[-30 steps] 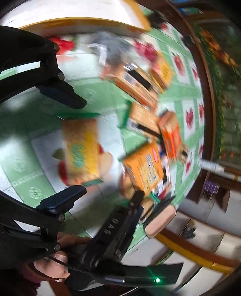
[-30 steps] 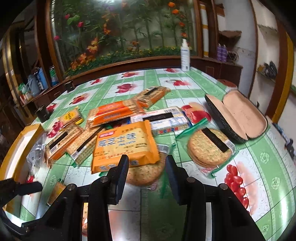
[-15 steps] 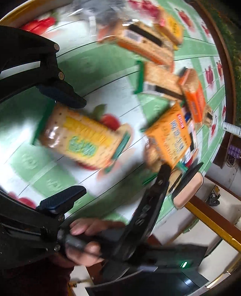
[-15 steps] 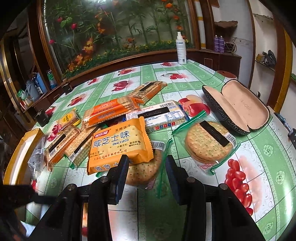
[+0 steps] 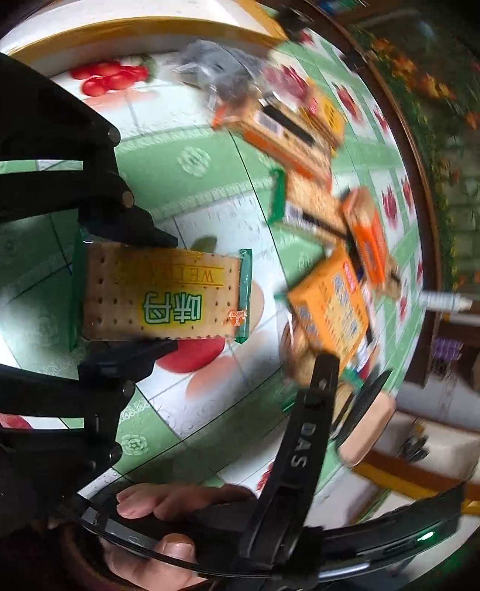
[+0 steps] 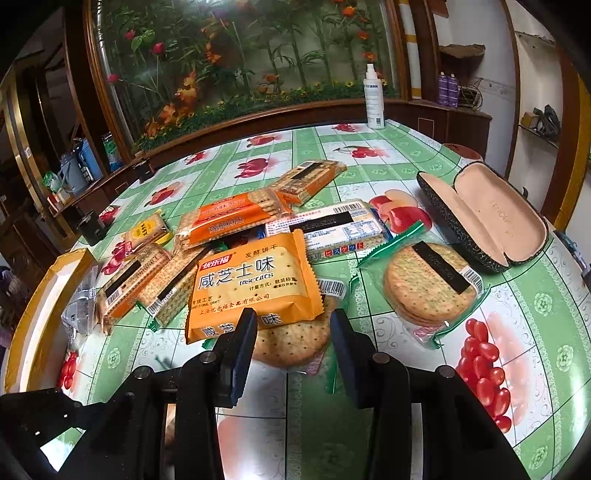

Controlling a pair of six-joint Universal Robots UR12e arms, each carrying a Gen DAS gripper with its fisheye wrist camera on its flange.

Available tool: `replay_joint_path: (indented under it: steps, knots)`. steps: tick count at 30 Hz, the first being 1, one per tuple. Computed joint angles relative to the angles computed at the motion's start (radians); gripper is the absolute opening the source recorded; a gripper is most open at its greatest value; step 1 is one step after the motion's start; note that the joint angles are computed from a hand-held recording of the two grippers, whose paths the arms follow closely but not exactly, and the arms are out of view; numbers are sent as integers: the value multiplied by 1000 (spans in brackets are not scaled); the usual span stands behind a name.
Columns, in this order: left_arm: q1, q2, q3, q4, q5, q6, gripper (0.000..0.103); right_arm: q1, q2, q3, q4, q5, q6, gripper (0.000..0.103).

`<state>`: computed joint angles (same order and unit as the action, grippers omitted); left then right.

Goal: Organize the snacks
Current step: 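Grasp the WEIDAN cracker pack with the left gripper and lift it, then grasp the round seaweed cracker pack with the right gripper while left holds WEIDAN pack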

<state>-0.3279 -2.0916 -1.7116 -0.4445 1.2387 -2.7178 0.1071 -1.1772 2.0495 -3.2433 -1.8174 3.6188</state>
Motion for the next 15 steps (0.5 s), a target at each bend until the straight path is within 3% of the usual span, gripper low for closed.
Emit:
replay_joint_path:
  steps: [2, 5, 12, 15]
  knots:
    - [4, -2, -13, 65, 28, -59, 47, -5, -3, 6, -10, 5, 13, 44]
    - [11, -15, -25, 169, 82, -136, 47, -45, -10, 29, -52, 125, 63, 44]
    - [30, -24, -24, 168, 26, -165, 46, -116, -14, 2, -24, 375, 52, 46]
    - [33, -30, -19, 167, 5, -187, 46, -132, 12, -44, 23, 377, 34, 46]
